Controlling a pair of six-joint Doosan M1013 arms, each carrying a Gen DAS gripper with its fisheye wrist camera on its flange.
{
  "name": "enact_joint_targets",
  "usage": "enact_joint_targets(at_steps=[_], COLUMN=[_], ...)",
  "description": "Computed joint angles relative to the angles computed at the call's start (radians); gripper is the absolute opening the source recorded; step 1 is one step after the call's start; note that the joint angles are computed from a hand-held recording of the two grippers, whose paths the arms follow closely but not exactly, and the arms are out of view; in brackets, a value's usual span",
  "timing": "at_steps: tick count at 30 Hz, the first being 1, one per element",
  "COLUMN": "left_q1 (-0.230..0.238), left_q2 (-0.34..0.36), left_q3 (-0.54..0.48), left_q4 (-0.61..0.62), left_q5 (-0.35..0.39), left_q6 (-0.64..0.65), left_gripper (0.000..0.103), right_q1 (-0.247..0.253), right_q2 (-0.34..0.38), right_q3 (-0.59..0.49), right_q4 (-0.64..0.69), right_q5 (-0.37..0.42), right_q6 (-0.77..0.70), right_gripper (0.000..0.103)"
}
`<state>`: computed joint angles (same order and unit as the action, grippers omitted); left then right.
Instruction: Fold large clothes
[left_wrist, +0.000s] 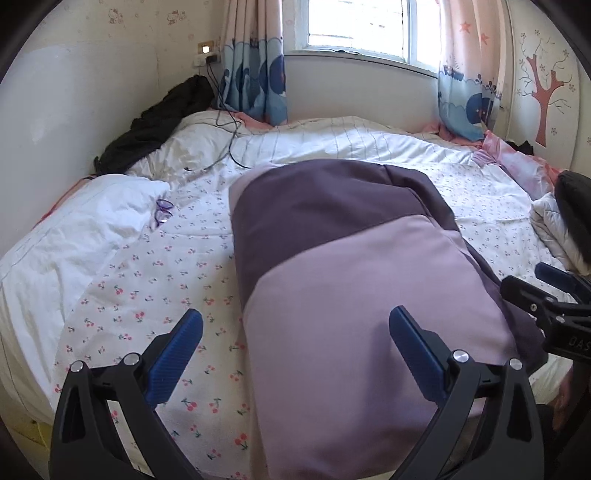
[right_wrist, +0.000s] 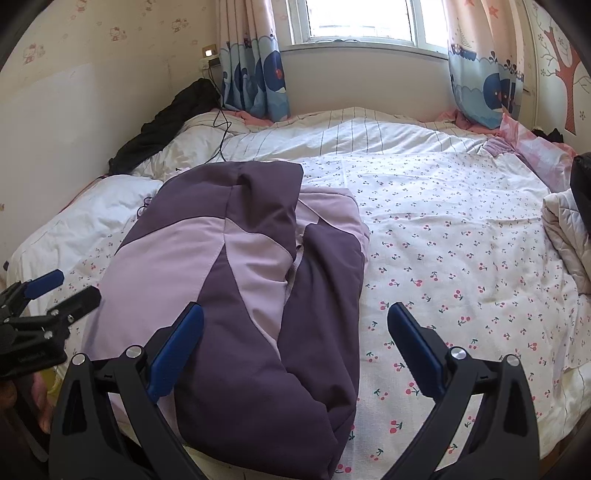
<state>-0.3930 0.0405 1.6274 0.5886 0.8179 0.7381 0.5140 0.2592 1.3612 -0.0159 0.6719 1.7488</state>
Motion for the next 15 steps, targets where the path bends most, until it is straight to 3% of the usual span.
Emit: enact_joint_targets(at_steps=[15], left_q1=[-0.015], left_q2=[-0.005], left_q3=[0.0], left_q4=[0.018], left_q5=[0.003], left_q6=[-0.003], left_gripper=[0.096], right_q1=[0.002], right_q2=[0.001], right_q3=[-0.008], right_q4=[-0.002], right_q5=[0.013], right_q6=[-0.003], right_gripper=[0.096])
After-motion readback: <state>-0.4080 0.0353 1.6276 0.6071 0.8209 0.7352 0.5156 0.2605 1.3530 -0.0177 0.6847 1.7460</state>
